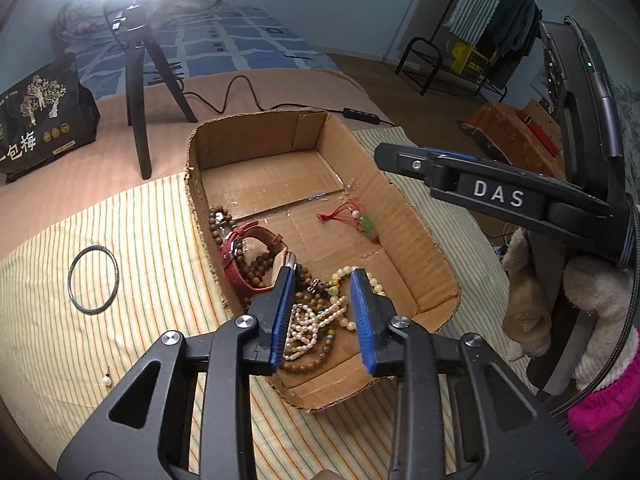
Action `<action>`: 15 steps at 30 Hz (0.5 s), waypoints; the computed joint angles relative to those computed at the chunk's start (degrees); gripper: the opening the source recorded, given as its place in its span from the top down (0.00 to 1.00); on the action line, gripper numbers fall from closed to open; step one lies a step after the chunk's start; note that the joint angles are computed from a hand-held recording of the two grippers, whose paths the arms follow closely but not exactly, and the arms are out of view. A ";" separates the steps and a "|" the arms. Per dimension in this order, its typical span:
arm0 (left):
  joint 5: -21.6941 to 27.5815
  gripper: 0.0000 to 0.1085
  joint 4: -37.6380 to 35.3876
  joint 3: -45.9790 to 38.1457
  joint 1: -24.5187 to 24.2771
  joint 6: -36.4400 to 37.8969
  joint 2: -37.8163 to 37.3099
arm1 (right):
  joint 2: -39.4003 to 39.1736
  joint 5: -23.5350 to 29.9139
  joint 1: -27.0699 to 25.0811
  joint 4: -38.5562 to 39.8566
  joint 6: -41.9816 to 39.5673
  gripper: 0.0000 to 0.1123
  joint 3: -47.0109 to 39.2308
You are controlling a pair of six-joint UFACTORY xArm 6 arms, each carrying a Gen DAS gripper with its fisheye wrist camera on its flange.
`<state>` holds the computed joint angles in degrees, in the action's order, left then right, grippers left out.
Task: Organize jewelry
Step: 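Move the left tool to the pearl earring while the right moves to the black bangle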
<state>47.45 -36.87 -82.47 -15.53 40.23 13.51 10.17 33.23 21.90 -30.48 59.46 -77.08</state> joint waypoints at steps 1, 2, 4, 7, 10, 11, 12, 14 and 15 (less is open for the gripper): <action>-0.02 0.74 0.04 0.00 0.11 -0.03 0.00 | -0.06 -0.01 -0.01 0.08 -0.04 0.54 0.03; -0.10 0.74 0.11 0.04 0.25 -0.12 -0.04 | -0.06 -0.02 -0.01 -0.08 0.10 0.54 0.03; -0.05 0.74 0.24 0.08 0.47 -0.25 -0.12 | -0.19 0.00 -0.01 -0.24 0.36 0.54 0.13; -0.21 0.74 0.38 0.26 0.79 -0.30 -0.28 | -0.43 -0.09 0.06 -0.18 0.52 0.54 0.38; -0.35 0.74 0.40 0.73 0.99 -0.12 -0.74 | -0.71 -0.10 0.26 -0.31 0.63 0.54 0.59; -0.43 0.74 0.49 0.91 1.04 -0.09 -0.91 | -0.82 -0.08 0.36 -0.44 0.71 0.54 0.64; -0.53 0.74 0.63 1.09 1.07 -0.03 -1.05 | -0.89 -0.04 0.48 -0.55 0.77 0.54 0.64; -0.89 0.74 0.93 1.57 1.23 0.09 -1.41 | -1.16 -0.11 0.66 -0.75 0.97 0.54 0.83; -0.98 0.74 0.98 1.72 1.32 0.10 -1.55 | -1.35 -0.25 0.78 -0.82 1.09 0.54 0.97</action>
<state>46.47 -35.89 -80.75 -14.21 40.33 11.97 8.82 32.98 22.69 -31.30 60.55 -76.11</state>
